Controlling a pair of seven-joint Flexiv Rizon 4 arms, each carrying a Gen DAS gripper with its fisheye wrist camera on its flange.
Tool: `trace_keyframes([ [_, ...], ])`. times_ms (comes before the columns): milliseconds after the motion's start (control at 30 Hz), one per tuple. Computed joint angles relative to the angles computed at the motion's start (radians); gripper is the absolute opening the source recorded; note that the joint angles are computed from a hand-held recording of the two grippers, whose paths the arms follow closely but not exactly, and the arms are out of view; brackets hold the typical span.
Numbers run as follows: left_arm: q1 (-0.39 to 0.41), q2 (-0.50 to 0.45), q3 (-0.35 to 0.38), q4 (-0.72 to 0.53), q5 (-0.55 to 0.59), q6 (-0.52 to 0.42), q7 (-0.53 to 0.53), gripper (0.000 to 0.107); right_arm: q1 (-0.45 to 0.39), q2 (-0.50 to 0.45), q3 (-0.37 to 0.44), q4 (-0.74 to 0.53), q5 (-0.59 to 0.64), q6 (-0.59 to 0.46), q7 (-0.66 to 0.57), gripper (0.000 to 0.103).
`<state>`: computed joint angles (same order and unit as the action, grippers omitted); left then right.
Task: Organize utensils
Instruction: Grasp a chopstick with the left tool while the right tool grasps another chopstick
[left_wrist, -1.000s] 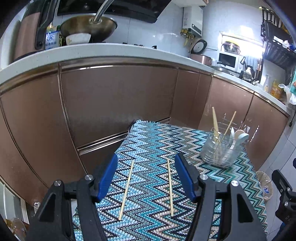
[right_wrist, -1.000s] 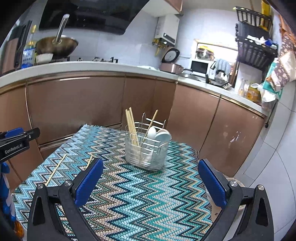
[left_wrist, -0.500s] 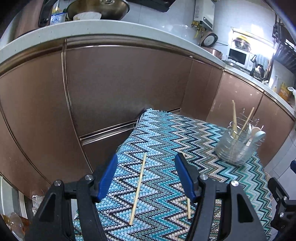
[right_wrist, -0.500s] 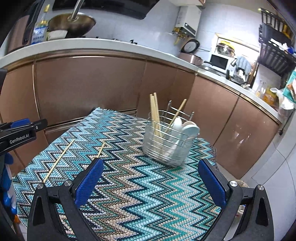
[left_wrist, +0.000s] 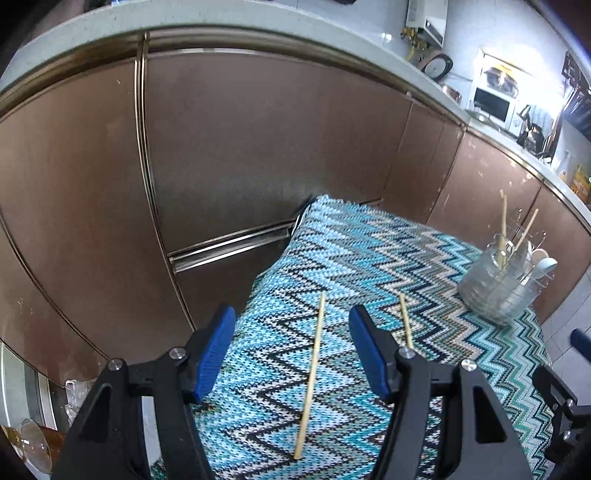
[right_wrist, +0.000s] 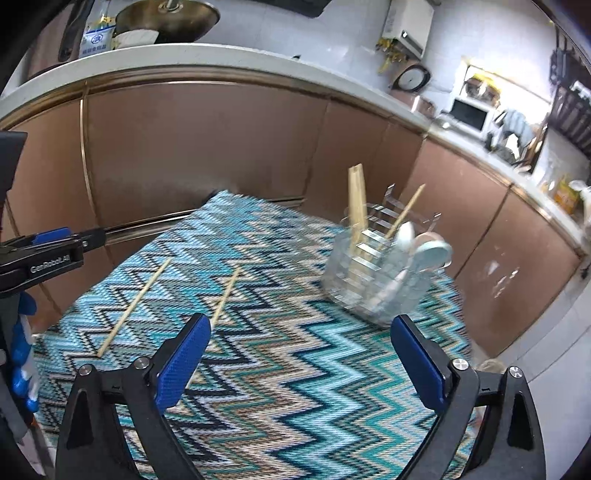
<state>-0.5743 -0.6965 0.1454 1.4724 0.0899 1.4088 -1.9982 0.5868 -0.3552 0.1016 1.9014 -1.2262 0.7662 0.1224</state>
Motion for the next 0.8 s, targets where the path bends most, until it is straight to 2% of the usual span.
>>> trace_keyframes([
  [100,0.081,-0.010,-0.104,-0.019,-0.041,-0.052,0.103,0.062,-0.069,-0.028,-0.003,0.002,0.038,0.233,0.009,0.082],
  [167,0.101,-0.025,-0.128,-0.047,-0.059,-0.095,0.152,0.062,-0.098,-0.062,-0.010,-0.015,0.095,0.369,-0.026,0.074],
  [233,0.143,-0.045,-0.189,-0.075,-0.098,-0.145,0.229,0.062,-0.105,-0.096,-0.016,-0.044,0.162,0.424,-0.090,0.067],
  [300,0.190,-0.072,-0.265,-0.097,-0.153,-0.187,0.317,0.062,-0.117,-0.141,-0.003,-0.090,0.256,0.461,-0.181,0.052],
  [333,0.202,-0.085,-0.286,-0.112,-0.181,-0.218,0.348,0.062,-0.126,-0.160,0.009,-0.109,0.305,0.476,-0.228,0.048],
  [367,0.200,-0.101,-0.286,-0.134,-0.201,-0.255,0.362,0.061,-0.139,-0.182,0.026,-0.133,0.358,0.486,-0.280,0.042],
  [533,0.194,-0.169,-0.295,-0.223,-0.258,-0.341,0.424,0.061,-0.206,-0.310,0.135,-0.304,0.598,0.425,-0.553,0.033],
  [633,0.181,-0.217,-0.285,-0.310,-0.276,-0.414,0.443,0.060,-0.228,-0.372,0.176,-0.403,0.694,0.355,-0.668,0.029],
  [700,0.177,-0.256,-0.285,-0.379,-0.287,-0.476,0.458,0.056,-0.236,-0.414,0.192,-0.476,0.750,0.291,-0.732,0.022],
  [800,0.175,-0.304,-0.288,-0.457,-0.304,-0.549,0.478,0.051,-0.235,-0.449,0.191,-0.538,0.810,0.236,-0.795,0.015],
])
